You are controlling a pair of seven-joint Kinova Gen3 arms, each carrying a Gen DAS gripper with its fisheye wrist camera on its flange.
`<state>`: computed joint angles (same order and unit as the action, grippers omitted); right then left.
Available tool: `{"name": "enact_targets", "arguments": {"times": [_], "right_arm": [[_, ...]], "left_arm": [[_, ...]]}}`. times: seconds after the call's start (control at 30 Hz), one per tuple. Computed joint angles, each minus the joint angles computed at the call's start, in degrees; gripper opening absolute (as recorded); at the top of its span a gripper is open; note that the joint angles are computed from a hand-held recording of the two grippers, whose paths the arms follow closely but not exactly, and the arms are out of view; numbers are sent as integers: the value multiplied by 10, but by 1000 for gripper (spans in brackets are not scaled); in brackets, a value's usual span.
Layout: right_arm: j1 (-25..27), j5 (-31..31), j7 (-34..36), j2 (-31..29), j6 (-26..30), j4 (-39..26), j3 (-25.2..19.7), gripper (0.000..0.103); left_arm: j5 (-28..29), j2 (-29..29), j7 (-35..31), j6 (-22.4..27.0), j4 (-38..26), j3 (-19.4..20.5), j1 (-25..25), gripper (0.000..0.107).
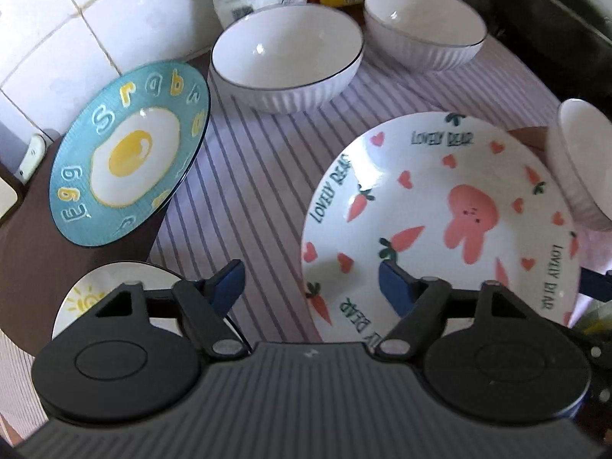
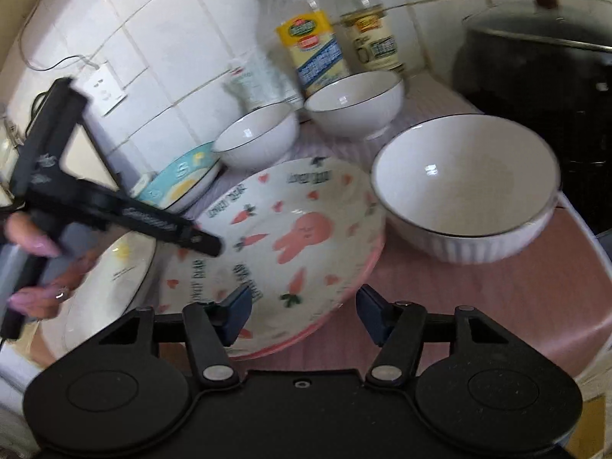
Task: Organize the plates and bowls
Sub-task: 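Move both grippers to the rabbit plate and close on its pink rim, then lift the rabbit plate with both grippers and carry it over the sun plate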
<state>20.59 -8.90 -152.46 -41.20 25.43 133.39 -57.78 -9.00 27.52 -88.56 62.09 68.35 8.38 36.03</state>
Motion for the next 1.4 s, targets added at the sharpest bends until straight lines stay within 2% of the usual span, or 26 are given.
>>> {"name": "enact_targets", "arguments": {"times": [0.07, 0.13, 0.23, 0.27, 0.33, 0.37, 0.43, 0.53, 0.8, 0.93, 1.07, 1.17, 1.3, 1.4], "right_arm": [[6, 8, 9, 13, 9, -9, -4, 65], [10, 5, 4, 20, 11, -9, -1, 59], [24, -6, -18, 31, 13, -11, 1, 43], [31, -8, -28, 34, 22, -15, 0, 34], [24, -10, -42, 35, 26, -14, 13, 28], [16, -10, -48, 32, 21, -8, 23, 21], [-3, -4, -51, 43, 19, -4, 39, 20], [-1, 10, -67, 50, 23, -7, 32, 20], [-2, 22, -99, 44, -5, 9, 22, 20], [-69, 14, -94, 43, -50, 40, 88, 21], [-78, 36, -79, 49, -29, 17, 99, 22], [-106, 24, -85, 47, -62, 34, 137, 22], [-107, 51, -62, 63, -34, 14, 138, 21], [-112, 62, -59, 77, -15, 4, 139, 22]], "left_arm": [[15, 13, -3, 26, -25, 4, -10, 55], [34, 20, -11, 35, -37, 8, -20, 50], [53, 23, 0, 34, -40, 4, -28, 50], [60, 25, 8, 35, -42, 3, -31, 49], [74, 29, 17, 40, -48, 4, -39, 45], [87, 30, 15, 41, -50, 8, -48, 39], [112, 33, 8, 44, -52, 16, -63, 32], [127, 41, 19, 59, -68, 15, -67, 26], [122, 43, 32, 61, -73, 9, -57, 25], [120, 53, 45, 91, -99, 6, -58, 22], [101, 48, 32, 97, -96, 3, -48, 21], [84, 35, 18, 88, -77, 3, -38, 21], [103, 18, 20, 56, -45, 8, -52, 20], [107, 18, 25, 51, -44, 9, -55, 16]]}}
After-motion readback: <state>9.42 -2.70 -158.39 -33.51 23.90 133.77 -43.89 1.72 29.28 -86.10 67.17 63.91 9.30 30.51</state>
